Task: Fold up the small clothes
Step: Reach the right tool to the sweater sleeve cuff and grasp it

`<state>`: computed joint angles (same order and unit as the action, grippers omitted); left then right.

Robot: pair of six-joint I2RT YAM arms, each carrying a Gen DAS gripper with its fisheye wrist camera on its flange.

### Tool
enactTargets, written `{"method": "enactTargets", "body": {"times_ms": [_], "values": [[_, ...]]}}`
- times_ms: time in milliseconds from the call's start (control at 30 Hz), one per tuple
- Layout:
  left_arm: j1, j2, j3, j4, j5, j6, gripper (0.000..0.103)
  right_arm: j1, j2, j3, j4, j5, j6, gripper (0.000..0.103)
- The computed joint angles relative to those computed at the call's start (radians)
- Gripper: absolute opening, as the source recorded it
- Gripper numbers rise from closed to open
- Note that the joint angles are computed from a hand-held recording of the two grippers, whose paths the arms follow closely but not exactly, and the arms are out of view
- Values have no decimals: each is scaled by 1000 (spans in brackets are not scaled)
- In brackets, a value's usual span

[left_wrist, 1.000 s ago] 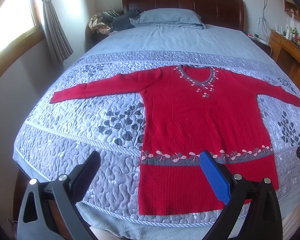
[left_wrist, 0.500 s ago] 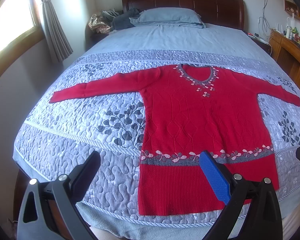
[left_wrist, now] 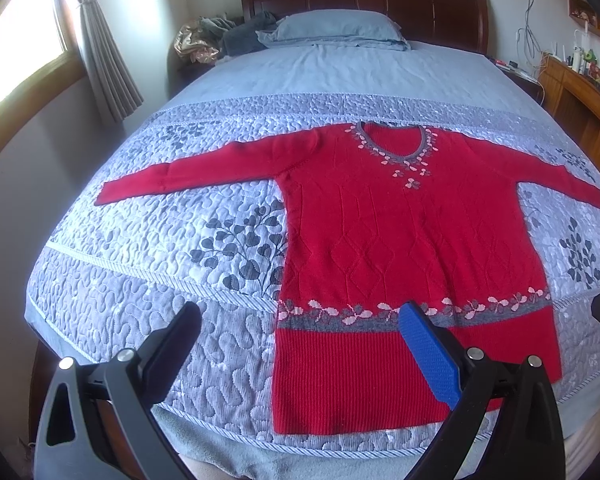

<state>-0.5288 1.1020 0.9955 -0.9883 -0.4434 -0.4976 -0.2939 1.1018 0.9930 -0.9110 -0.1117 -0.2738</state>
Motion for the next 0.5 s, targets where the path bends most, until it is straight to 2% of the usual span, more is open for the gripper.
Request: {"method": "enactTargets", "body": {"times_ms": [133,300,367,500], "values": [[38,54,6,46,49,16,99,-69,81,35,10,-72,-48,101],[41,271,137,119,52,53,99,-221,306,196,37,-118,-105,101],[32,380,231,143,65,67,99,-292,460,342,23,-128,-127,101],[-5,692,560,142,94,52,99,-386,804,730,-41,-96,-151,101]]}}
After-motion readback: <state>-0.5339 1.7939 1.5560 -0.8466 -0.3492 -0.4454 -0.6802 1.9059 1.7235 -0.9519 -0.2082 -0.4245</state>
